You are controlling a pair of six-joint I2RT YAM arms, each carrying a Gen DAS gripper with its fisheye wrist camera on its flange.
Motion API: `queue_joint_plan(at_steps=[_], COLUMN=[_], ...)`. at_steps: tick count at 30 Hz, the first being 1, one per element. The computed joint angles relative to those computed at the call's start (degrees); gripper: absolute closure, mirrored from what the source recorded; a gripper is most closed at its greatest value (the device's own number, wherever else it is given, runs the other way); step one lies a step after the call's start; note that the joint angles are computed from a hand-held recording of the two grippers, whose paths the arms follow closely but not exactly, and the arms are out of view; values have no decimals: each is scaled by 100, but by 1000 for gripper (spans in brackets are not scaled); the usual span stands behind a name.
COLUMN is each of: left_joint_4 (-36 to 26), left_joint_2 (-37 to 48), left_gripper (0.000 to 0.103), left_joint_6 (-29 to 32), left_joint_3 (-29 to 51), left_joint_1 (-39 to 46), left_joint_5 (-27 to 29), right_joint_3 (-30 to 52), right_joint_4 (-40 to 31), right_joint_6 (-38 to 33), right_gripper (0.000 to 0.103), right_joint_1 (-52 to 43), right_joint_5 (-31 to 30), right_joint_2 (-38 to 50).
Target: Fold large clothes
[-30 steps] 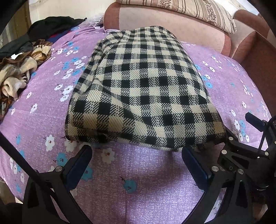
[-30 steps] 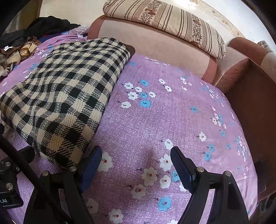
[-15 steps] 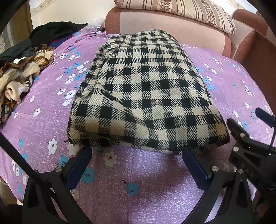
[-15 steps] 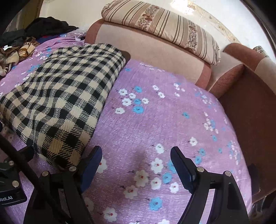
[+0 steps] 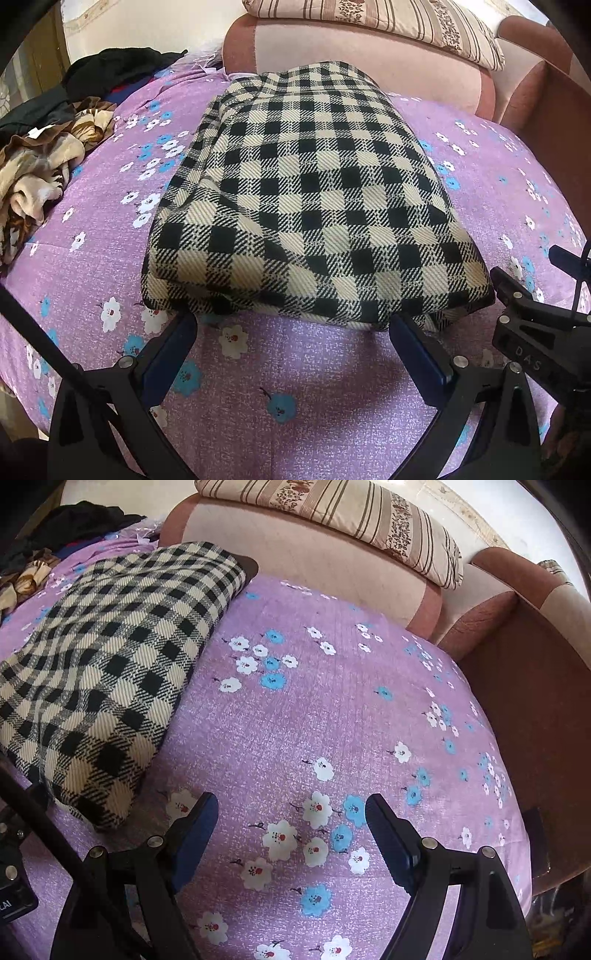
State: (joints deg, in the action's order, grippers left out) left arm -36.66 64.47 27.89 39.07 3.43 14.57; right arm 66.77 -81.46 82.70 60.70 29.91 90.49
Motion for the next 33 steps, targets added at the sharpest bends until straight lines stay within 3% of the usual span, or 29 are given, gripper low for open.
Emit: queue_joint_plan(at_steps=[33], left_joint_4=[28], left_joint_2=[3], left_gripper=[0], left_joint_6=[-30], left_joint_3=[-20], left_joint_1=[-26], left_joint_5=[-22], right_joint_3=[99], right_joint_4=[50], right_joint_6=[-101], right_gripper=[17], right_joint_1=[176], right_joint_5=[161], right_joint_2=[-28])
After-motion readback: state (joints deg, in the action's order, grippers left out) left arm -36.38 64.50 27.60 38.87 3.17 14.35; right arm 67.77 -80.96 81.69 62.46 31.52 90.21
